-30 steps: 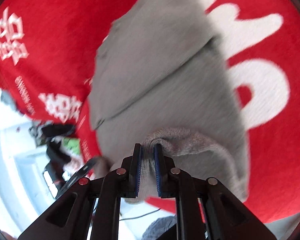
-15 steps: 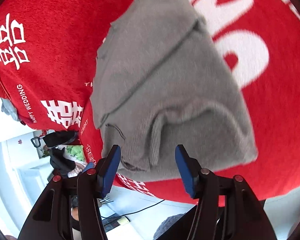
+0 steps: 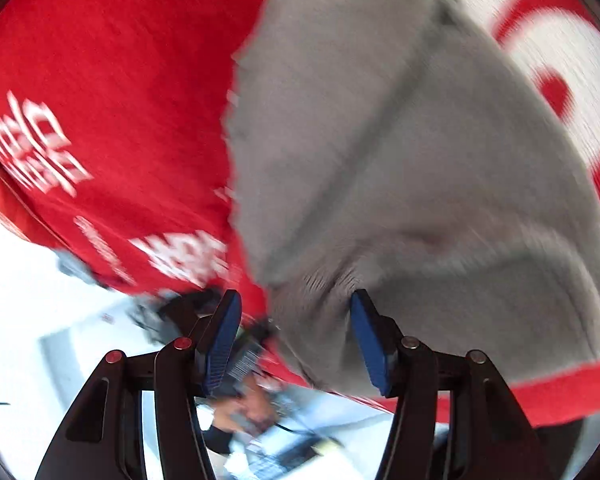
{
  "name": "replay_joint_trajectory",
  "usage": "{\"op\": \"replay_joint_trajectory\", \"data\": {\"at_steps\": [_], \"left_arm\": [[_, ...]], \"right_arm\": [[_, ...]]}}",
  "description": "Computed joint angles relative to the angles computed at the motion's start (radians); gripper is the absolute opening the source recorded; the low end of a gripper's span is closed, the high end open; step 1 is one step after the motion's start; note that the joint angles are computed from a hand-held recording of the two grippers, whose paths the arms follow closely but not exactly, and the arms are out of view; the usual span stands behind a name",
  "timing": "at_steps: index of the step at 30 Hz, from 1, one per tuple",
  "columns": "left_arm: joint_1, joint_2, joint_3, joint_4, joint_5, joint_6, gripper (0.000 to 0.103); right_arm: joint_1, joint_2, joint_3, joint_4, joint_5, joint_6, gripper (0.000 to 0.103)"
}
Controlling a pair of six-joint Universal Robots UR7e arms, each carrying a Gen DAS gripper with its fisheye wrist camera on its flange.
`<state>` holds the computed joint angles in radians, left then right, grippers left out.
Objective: Fold small clothes
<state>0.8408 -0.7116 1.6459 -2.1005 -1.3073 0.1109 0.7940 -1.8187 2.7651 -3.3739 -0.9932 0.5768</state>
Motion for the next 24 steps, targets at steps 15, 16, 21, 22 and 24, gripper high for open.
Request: {"op": "replay_joint_trajectory", "data": {"at_steps": [15,16,21,22,24], "left_arm": [[0.044,0.019,-0.036,-0.011,0.024,-0.179,0.009],[0.043,0.020,-0.031,-0.018,0.028,-0.181,0.009],[0.025,-0.029,0.023,-0.094,0.057,-0.147,0.008],[0.022,-0.045,0.034,-0.107,0.060,-0.147,0.008],[0.014,-0.081,0.046,-0.124,0.063,-0.158,0.008]], "right_arm": [[0.494,0.149,-0.426,0.689,-0.959,-0.377,0.062],[0.484,0.158,-0.426,0.700,-0.957,-0.372,0.061],[0.518,0.165,-0.418,0.712,-0.994,-0.410,0.010],[0.554,0.154,-0.410,0.694,-1.025,-0.428,0.010],[0.611,0.120,-0.397,0.680,-1.064,-0.438,0.010]]}}
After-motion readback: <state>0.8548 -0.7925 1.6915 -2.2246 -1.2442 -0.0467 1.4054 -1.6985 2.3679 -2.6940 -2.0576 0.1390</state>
